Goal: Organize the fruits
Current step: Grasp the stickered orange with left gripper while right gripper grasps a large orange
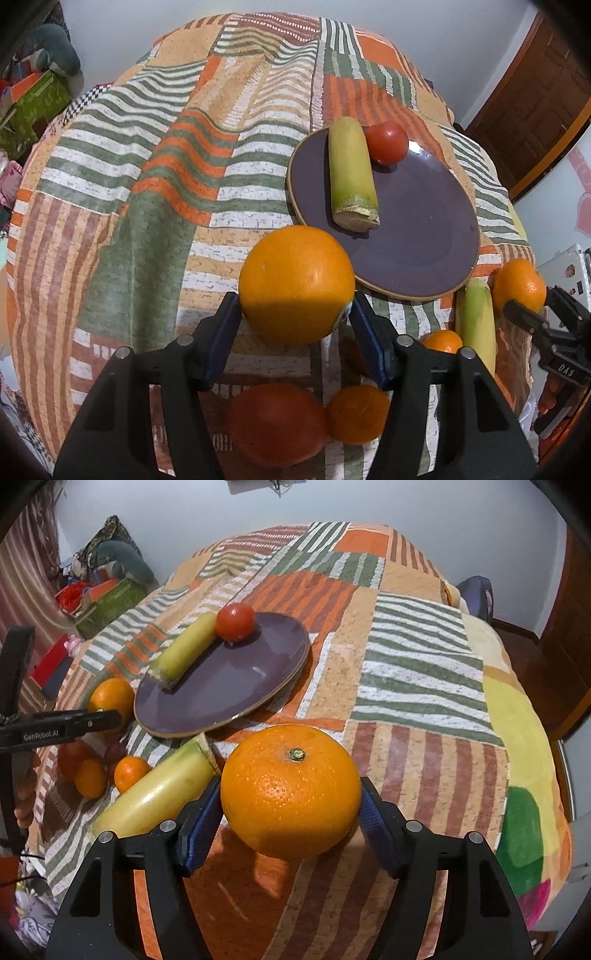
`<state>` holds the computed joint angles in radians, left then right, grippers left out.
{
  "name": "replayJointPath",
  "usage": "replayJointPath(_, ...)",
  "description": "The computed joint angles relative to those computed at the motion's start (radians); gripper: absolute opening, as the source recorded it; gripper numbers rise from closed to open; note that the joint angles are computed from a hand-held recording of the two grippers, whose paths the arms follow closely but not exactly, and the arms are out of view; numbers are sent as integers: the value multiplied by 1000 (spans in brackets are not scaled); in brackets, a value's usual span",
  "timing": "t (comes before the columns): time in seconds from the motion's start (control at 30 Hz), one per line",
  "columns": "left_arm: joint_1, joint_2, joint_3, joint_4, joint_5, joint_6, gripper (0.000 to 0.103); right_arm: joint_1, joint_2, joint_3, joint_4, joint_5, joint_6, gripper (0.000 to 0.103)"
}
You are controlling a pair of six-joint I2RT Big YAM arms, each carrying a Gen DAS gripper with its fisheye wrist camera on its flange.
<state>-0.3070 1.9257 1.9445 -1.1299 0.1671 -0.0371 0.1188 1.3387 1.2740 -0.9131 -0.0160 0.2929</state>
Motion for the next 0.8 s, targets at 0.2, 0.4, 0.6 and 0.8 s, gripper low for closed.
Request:
replayJointPath(0.2, 3, -21, 11, 19, 0, 0, 49, -12, -5, 24, 11, 20, -10, 67)
replayJointPath(0.4, -4, -18, 71, 27, 14, 32, 25, -19, 11, 64, 38, 33, -30, 67)
replayJointPath(0.6, -8, 19, 96, -11, -20, 11, 62, -15, 24, 78, 57, 20, -33, 67)
replayJointPath(0.8, -1, 41, 83, -35, -60, 19, 67, -13, 38, 82, 46, 5, -38, 67)
